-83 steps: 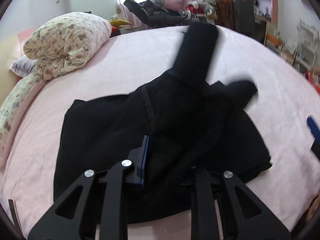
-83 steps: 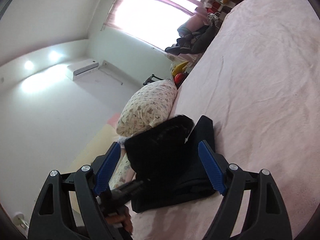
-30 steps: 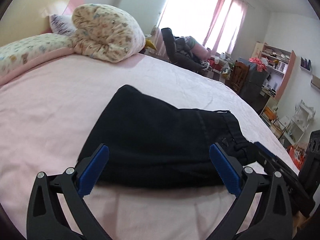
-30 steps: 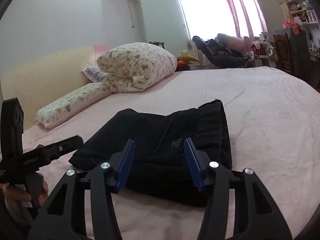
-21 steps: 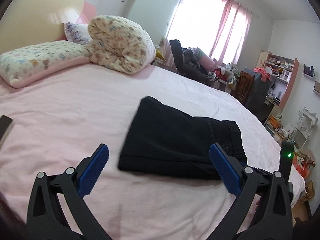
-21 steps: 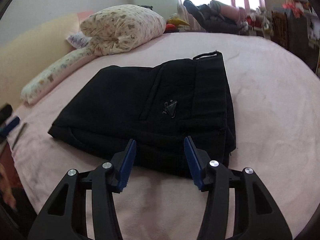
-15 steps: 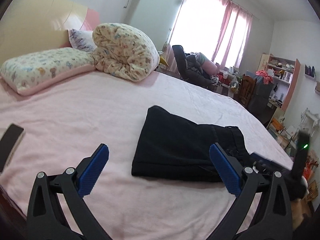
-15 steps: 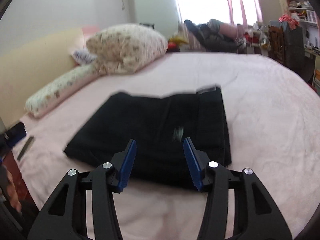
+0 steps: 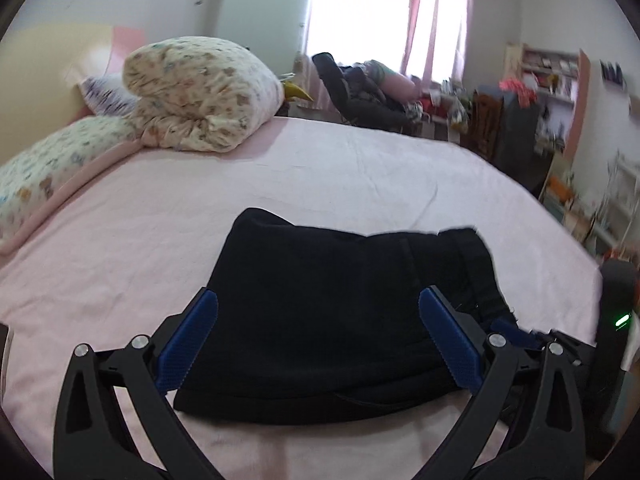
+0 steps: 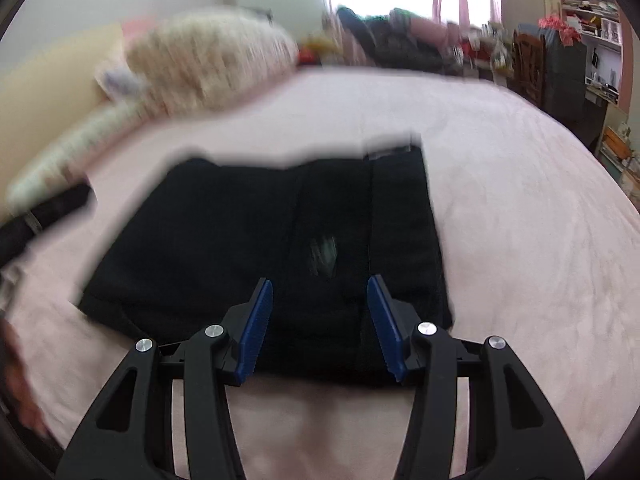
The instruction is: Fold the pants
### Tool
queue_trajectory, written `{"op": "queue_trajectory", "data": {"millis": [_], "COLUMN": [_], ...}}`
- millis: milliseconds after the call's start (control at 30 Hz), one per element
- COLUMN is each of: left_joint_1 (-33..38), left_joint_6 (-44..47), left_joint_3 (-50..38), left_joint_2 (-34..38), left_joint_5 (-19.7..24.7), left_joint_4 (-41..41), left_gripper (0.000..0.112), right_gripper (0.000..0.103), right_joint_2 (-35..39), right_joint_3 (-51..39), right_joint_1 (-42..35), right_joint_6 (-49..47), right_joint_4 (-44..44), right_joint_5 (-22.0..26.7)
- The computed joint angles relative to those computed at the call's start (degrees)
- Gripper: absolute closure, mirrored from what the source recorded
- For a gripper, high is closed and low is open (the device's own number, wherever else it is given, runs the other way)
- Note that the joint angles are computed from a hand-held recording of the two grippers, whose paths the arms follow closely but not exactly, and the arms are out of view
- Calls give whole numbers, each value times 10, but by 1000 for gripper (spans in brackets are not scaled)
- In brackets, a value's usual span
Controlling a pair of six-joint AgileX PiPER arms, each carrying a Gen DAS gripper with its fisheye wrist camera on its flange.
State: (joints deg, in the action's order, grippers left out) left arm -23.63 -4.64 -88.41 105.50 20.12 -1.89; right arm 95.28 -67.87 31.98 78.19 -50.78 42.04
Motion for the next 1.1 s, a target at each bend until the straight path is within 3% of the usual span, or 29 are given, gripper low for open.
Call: {"op": "queue_trajectory", "data": {"millis": [100,267,433,567,667,733,833,867,900,967,1100], "left_joint_1": [6,40,45,40,33,30,32,32,28,32,64], "left_joint_6": [40,127,168,274,306,259,160,154,141,153,212], "left_joint_3": [12,6,41,68,72,48,-62,-85,-90,-83,-90], "left_joint_2": [16,38,23,7,9,30,114,134,136,132,109], "left_joint_5": [-16,6,-36,-72,-85,-61,81,107,109,103,136], "left_joint_4": [-33,-147,-173,-264,-281,-228,-137,-128,-110,-129,-218], "left_gripper": [11,11,11,11,11,11,11,11,11,11,11], "right_gripper": [49,50,50,50,50,49,41,40,41,40,36], "right_joint_2": [50,28,23,40,50,55,80,98,113,107,13], "right_joint_3": [-27,4,-4,-26,-37,-41,-76,-86,-102,-104,-51], "right_joint_1": [37,40,49,56,66,72,35,29,38,35,-2], "right_joint_6": [9,87,118,125,134,144,62,28,4,-7,15], "right_joint_4": [-51,-92,-115,-137,-162,-175,-74,-57,-63,-56,-39], "right_joint_5": [72,54,62,74,91,113,108,109,134,130,44]}}
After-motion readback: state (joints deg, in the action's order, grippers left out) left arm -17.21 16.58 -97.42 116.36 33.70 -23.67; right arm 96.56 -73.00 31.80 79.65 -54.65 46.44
